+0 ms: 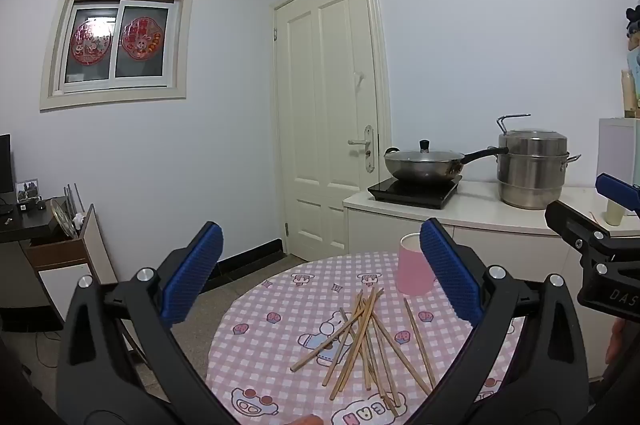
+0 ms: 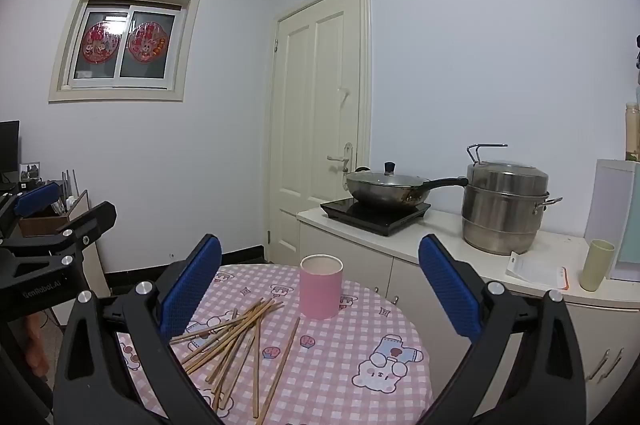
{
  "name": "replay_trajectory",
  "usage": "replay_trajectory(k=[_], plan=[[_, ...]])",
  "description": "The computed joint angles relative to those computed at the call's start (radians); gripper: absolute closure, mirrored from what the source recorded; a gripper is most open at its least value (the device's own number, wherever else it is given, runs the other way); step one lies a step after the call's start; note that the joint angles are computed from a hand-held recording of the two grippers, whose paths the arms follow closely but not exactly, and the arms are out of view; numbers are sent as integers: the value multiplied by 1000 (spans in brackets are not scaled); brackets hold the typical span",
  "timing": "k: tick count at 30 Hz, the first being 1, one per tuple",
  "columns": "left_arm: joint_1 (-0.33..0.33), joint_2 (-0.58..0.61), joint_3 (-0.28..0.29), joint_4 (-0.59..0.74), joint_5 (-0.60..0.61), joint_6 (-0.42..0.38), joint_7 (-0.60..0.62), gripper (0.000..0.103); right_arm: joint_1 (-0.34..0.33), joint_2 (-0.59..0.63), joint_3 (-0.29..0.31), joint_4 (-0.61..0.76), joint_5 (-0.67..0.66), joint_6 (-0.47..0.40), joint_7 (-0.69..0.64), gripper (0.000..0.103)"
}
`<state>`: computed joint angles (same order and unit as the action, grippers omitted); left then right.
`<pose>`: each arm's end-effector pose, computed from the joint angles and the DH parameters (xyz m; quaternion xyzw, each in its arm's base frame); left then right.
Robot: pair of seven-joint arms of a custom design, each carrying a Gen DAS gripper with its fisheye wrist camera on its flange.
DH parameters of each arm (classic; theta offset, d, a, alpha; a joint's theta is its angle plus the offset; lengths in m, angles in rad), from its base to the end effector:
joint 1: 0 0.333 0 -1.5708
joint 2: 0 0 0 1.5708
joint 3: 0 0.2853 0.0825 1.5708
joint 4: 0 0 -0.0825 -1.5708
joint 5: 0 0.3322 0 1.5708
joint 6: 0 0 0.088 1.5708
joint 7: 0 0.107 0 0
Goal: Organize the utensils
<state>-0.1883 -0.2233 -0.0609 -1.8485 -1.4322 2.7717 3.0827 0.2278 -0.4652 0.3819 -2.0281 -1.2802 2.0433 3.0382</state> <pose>0.4798 -0.0820 0.6930 -0.3211 0.6707 -0.5836 0.3263 0.3453 0.2301 0.6872 -0.3936 0.6359 -0.5864 0.3113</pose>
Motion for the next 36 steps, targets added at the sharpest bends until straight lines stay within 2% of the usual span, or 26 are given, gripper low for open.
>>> replay_trajectory(k=[36], plan=[[7, 9, -3, -2, -14, 0, 11, 6, 1, 1, -8, -6, -7, 22, 8, 8]])
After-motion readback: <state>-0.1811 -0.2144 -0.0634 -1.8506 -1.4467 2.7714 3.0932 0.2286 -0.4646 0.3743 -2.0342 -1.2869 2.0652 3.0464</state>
